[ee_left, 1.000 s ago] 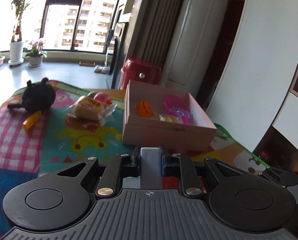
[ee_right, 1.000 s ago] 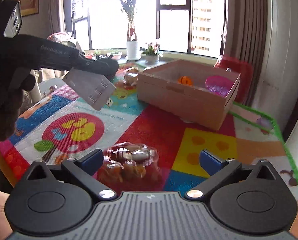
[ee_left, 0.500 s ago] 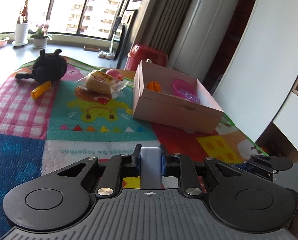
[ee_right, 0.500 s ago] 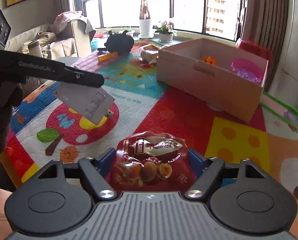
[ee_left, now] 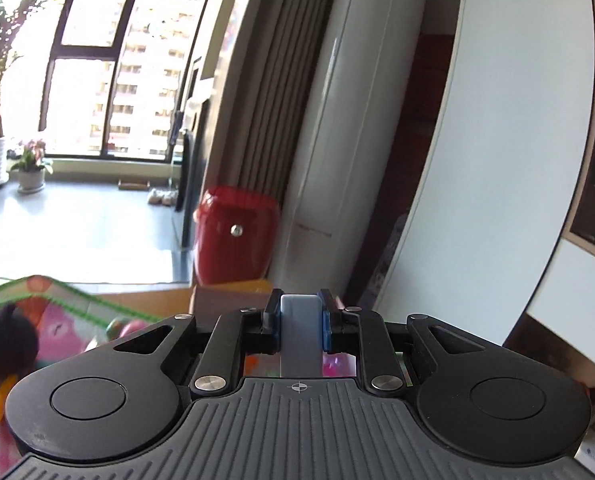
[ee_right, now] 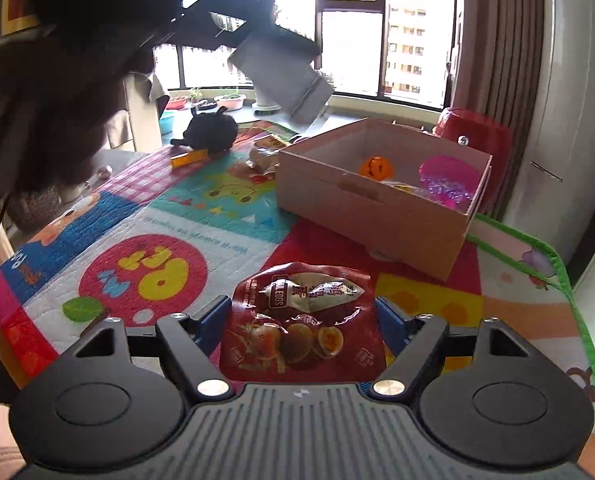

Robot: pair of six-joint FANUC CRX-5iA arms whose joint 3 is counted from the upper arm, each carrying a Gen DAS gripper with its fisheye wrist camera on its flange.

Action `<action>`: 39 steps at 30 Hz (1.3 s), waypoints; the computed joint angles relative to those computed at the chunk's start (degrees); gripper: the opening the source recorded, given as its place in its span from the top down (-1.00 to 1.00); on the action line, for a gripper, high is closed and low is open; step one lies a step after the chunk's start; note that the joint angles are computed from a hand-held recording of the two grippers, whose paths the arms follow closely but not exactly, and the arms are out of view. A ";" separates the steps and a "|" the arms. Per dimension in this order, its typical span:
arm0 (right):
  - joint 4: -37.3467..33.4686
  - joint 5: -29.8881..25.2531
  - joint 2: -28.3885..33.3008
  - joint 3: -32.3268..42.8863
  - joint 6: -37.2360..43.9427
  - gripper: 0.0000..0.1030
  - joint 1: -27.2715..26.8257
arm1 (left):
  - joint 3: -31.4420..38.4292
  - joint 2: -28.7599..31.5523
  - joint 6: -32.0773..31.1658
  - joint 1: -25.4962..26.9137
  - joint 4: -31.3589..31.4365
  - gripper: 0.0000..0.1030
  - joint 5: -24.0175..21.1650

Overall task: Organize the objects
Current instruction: 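Carry power strip and snack bag over the pink box and release both, then grasp the yellow plastic toy piece on the mat with the left tool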

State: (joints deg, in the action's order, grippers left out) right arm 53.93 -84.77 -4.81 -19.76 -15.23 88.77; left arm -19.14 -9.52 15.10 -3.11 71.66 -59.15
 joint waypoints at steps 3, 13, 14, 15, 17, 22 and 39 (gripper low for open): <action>0.01 -1.47 -0.39 -0.15 -1.44 -0.50 -0.26 | 8.29 7.41 8.51 -2.94 -7.65 0.57 -0.90; 6.09 -2.42 -2.65 1.41 1.79 -0.50 -7.34 | -3.41 4.19 0.75 4.73 -1.42 0.56 3.54; 7.08 -1.02 -2.60 2.19 3.10 -0.50 -9.82 | -4.48 3.69 0.25 6.04 -1.63 0.56 3.37; 8.00 0.68 -2.41 2.95 3.95 -0.50 -12.44 | -5.12 3.41 0.26 7.73 -2.48 0.56 2.59; 8.06 5.05 -1.64 5.23 6.83 -0.62 -18.16 | -5.31 3.10 0.70 10.87 -6.20 0.56 0.82; 5.99 5.04 3.05 10.44 10.96 -0.76 -23.14 | -6.95 0.67 -3.97 14.83 -13.12 0.56 3.83; 3.86 6.40 3.14 1.54 5.51 -1.00 -10.83 | -5.45 3.57 -1.10 14.71 -11.46 0.36 17.00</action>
